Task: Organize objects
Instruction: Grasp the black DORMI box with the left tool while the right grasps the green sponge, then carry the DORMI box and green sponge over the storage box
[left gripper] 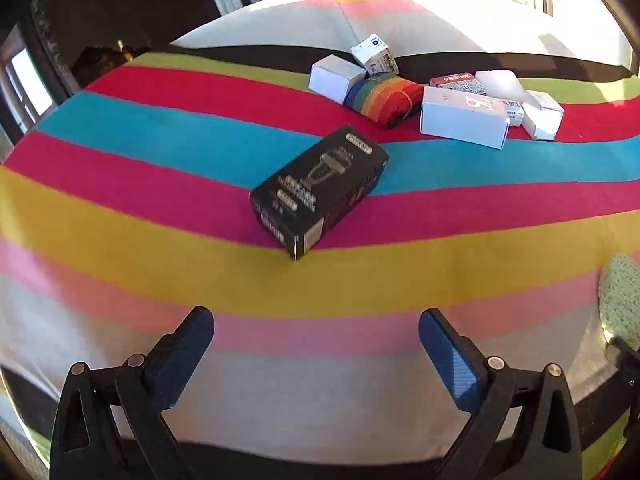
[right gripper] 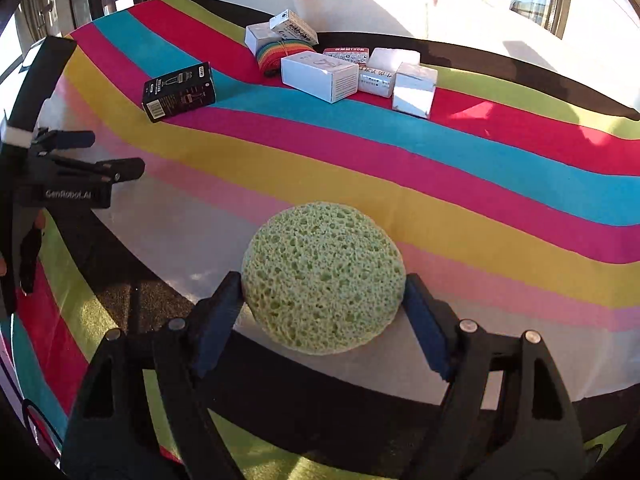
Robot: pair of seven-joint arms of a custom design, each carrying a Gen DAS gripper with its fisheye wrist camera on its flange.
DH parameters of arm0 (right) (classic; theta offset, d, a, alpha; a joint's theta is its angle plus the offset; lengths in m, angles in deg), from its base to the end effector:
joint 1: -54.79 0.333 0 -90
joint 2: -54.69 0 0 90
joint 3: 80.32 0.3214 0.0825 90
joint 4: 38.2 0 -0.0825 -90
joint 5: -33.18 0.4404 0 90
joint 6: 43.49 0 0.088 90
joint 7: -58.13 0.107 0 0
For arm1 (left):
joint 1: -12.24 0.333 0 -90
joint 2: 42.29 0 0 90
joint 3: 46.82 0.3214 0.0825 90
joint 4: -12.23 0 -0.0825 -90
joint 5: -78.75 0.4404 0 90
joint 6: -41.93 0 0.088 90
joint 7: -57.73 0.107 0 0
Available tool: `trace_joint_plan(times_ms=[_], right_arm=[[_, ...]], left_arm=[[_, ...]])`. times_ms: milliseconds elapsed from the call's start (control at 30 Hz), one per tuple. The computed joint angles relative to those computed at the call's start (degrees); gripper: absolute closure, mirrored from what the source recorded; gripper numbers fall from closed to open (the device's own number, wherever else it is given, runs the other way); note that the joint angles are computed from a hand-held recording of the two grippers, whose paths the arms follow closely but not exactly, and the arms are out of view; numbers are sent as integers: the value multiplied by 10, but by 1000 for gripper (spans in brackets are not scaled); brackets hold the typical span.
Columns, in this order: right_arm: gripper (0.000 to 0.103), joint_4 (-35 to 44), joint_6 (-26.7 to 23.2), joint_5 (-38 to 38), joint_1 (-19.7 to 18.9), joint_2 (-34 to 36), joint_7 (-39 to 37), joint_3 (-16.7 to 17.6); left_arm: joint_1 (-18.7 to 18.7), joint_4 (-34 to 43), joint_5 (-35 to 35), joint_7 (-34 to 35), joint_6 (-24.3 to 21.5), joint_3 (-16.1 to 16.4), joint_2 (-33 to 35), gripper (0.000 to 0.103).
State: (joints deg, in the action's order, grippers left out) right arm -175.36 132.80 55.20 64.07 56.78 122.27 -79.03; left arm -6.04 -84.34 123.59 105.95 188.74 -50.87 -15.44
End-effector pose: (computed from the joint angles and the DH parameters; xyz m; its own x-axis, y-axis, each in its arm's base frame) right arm 0.5702 0.0755 0.3351 0.2503 -0.9679 0.0210 -0.7668 -0.2114 -0.6061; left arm 0.6945 -0.2902 0.3429 -0.1312 -0.9510 -0.2800 -0.8003 0.2683 -0.5362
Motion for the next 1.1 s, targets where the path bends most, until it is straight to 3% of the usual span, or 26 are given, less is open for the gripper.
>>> trace_joint_plan(times_ms=[167, 233, 300, 333, 367, 567, 700, 800, 833, 900, 933, 1033, 1100], right_arm=[[21, 16, 6, 19, -3, 19, -16, 5], [21, 16, 9, 17, -3, 20, -12, 5], [21, 16, 10, 17, -3, 20, -12, 5], [21, 16, 10, 19, -4, 20, -13, 6], [21, 15, 9, 21, -5, 19, -14, 7], [21, 15, 11, 19, -4, 19, -13, 6], [21, 15, 12, 13, -3, 20, -9, 5], [21, 13, 12, 9, -2, 19, -5, 4], [21, 13, 13, 8, -2, 19, -4, 4], [21, 12, 13, 8, -3, 18, -4, 5], [21, 12, 12, 12, -4, 18, -8, 6], [21, 12, 13, 13, -3, 17, -8, 6], [21, 11, 13, 12, -3, 17, -6, 6]], left_arm=[[-33, 147, 58, 111, -79, 22, 98, 0], [-33, 171, 56, 141, -71, 22, 115, 0], [-22, 169, 25, 154, -53, 12, 114, 24], [-24, 160, 16, 136, -47, 15, 108, 53], [-26, 143, 7, 111, -36, 17, 97, 58], [15, -74, -120, 19, 73, -37, -46, 61], [-6, -171, -96, -44, 103, -42, -116, 61], [-24, -183, -23, -97, 112, -29, -123, 51], [-30, -174, 8, -121, 105, -23, -116, 41], [-35, -161, 53, -165, 103, -15, -107, 39], [-30, -156, 55, -171, 106, -17, -101, 39], [-14, -148, 30, -162, 121, -26, -87, 62], [-29, -155, 67, -200, 124, -13, -91, 63]])
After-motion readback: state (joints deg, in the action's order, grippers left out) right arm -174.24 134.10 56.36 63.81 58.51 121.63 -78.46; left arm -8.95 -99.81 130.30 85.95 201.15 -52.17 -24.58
